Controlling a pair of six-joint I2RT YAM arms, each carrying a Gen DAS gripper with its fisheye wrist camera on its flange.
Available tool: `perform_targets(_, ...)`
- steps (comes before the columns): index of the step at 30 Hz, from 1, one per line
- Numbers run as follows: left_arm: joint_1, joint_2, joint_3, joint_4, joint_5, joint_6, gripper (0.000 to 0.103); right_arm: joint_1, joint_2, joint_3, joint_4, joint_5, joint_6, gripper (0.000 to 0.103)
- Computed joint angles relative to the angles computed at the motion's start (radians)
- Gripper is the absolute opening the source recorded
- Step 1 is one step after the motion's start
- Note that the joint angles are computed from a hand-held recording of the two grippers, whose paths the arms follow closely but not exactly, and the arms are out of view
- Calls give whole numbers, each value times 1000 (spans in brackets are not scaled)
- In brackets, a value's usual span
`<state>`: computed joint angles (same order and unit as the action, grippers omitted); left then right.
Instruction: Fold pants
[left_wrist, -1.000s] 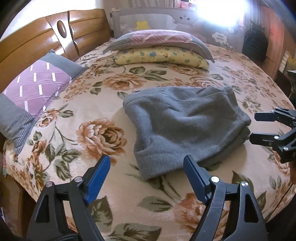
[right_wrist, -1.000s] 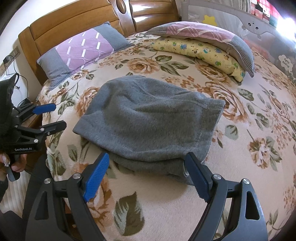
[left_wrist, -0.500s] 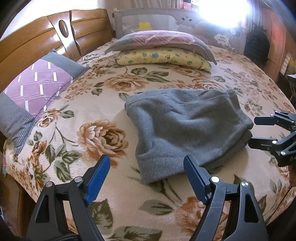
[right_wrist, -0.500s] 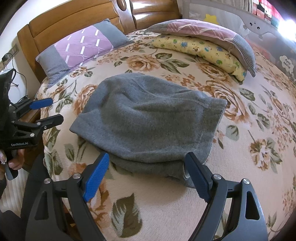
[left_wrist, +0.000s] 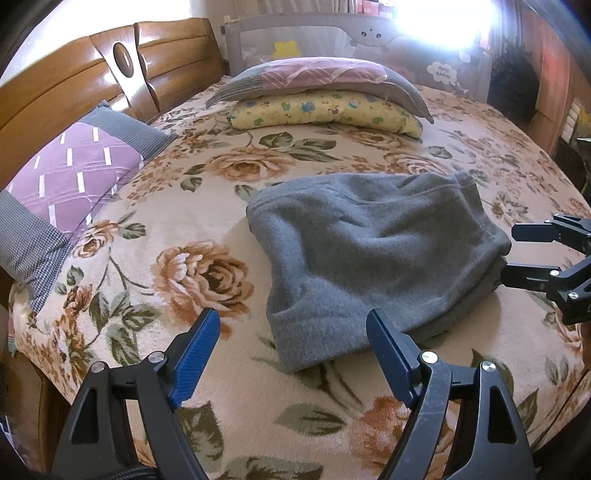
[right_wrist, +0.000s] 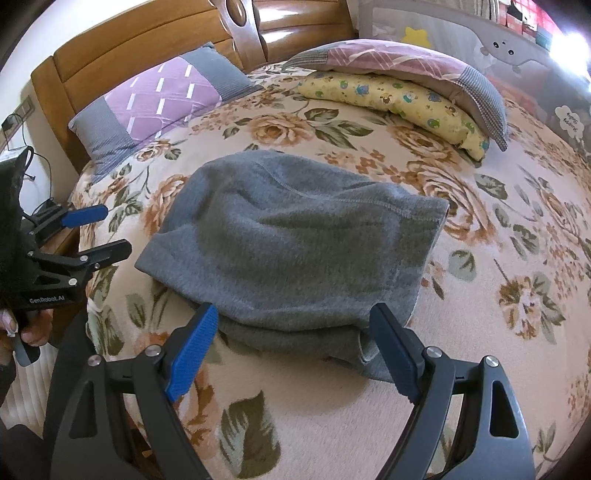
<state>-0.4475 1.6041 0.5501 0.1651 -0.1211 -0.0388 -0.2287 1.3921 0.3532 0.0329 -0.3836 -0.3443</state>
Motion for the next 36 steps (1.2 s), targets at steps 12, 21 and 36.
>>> perform_targets(12,-3,21,5,25,1,10,82,14,26,13,8,2,6,85)
perform_targets(21,-8,38,14,32,0,15,82,20,34,14,14,3,10,85)
perform_targets(36,-21,50,19,33,-10,10,82,43,43,6,37,13,35,85)
